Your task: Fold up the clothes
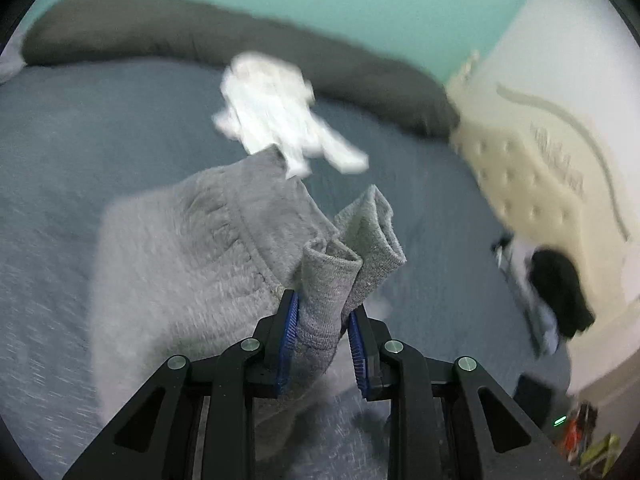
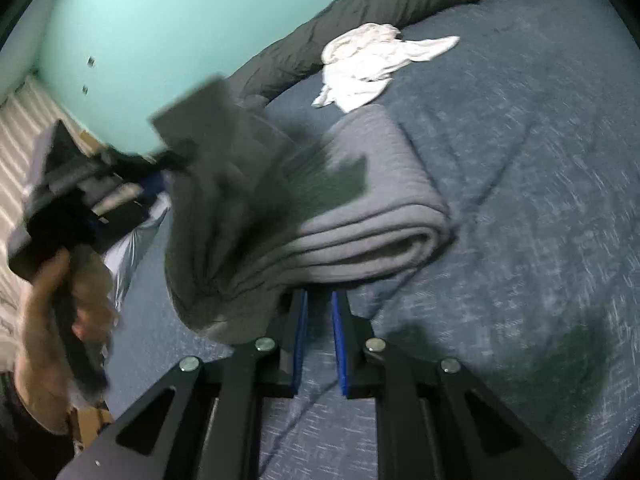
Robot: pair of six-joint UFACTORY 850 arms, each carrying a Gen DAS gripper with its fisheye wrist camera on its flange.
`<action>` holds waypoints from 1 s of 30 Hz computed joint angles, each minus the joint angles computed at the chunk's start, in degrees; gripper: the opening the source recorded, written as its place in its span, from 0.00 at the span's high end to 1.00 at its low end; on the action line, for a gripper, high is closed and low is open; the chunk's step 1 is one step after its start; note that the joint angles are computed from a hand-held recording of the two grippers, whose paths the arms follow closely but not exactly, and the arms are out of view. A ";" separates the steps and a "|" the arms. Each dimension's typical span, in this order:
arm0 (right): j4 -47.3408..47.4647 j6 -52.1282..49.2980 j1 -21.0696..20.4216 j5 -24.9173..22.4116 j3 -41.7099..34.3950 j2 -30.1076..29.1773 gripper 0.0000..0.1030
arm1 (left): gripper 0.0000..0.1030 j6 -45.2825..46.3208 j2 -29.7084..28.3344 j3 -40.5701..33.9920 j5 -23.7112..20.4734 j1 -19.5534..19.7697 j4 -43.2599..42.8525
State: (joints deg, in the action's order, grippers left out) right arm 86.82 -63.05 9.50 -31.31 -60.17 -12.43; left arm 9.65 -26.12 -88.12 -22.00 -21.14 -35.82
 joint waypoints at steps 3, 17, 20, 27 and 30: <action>0.29 0.85 -1.72 -1.52 -0.64 -0.96 0.88 | 0.75 -3.47 -2.96 -1.78 -2.23 -1.41 3.54; -0.85 9.91 -4.73 -8.69 -11.75 -8.47 0.49 | 0.51 9.17 6.34 5.03 0.19 1.75 -10.68; -2.67 14.79 -4.60 -10.57 -14.79 -11.10 0.44 | 0.51 6.29 6.45 5.33 0.25 2.48 -7.32; -6.67 21.40 -3.32 -12.31 -19.68 -15.75 0.41 | 0.51 3.74 6.34 8.85 0.41 4.19 -4.79; -8.17 22.83 -2.82 -12.52 -21.77 -17.41 0.41 | 0.51 6.97 6.49 10.65 0.41 4.67 -8.15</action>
